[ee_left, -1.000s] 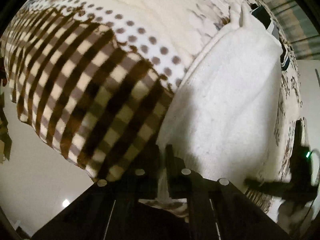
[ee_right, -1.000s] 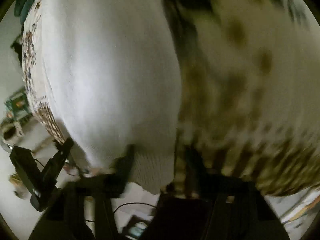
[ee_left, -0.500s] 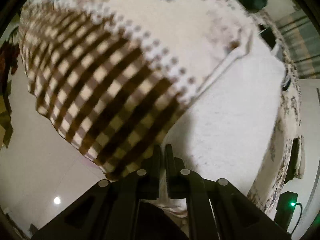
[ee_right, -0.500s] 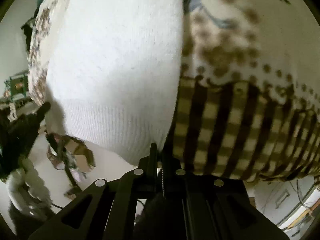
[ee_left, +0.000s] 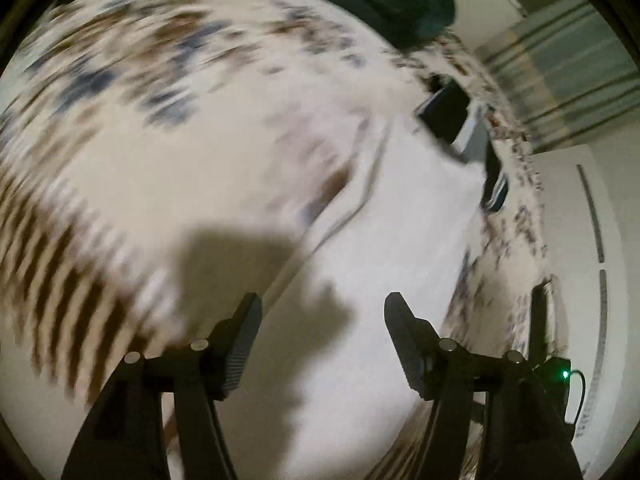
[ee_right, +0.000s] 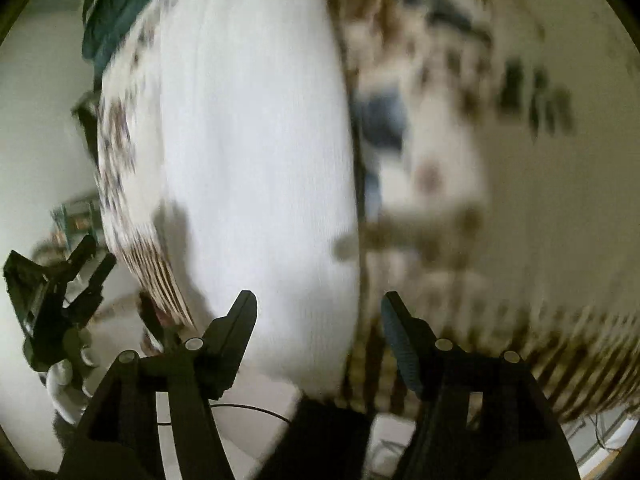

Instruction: Fold small clothes

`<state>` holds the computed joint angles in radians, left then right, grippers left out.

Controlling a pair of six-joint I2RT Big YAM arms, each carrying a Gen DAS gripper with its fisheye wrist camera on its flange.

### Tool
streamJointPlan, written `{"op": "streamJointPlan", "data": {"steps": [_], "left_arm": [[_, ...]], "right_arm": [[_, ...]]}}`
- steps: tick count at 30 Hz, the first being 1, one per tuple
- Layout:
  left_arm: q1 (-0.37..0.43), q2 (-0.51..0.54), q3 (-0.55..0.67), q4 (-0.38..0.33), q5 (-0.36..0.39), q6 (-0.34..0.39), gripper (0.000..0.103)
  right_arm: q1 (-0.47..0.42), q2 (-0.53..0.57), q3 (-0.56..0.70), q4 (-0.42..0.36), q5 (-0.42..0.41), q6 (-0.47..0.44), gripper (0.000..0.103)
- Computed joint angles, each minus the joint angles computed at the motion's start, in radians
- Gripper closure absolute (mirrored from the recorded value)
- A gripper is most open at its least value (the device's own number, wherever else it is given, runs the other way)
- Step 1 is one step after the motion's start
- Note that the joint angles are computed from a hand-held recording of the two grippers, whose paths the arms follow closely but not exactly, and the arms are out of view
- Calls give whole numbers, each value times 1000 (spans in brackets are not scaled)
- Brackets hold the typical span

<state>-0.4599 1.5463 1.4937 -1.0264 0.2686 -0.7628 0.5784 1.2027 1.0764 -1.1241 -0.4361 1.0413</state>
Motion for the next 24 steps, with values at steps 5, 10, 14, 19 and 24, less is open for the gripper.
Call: {"op": "streamJointPlan", "data": {"steps": [5, 10, 14, 19, 24], "left_arm": [[19, 377, 400, 10, 86, 106, 42], [12, 706, 860, -209, 79, 287, 76], [22, 738, 901, -195, 76, 354, 97], [59, 763, 929, -176, 96, 331, 98], [74, 851, 1026, -244, 151, 323, 96]], "right_arm": [[-217, 180, 188, -6, 74, -144, 36], [-342, 389, 361, 89, 92, -154, 36], [-414, 545, 484, 164, 49, -132, 36], [-435, 636, 567, 158, 60, -198, 95], [-435, 684, 614, 79, 158, -205, 96]]}}
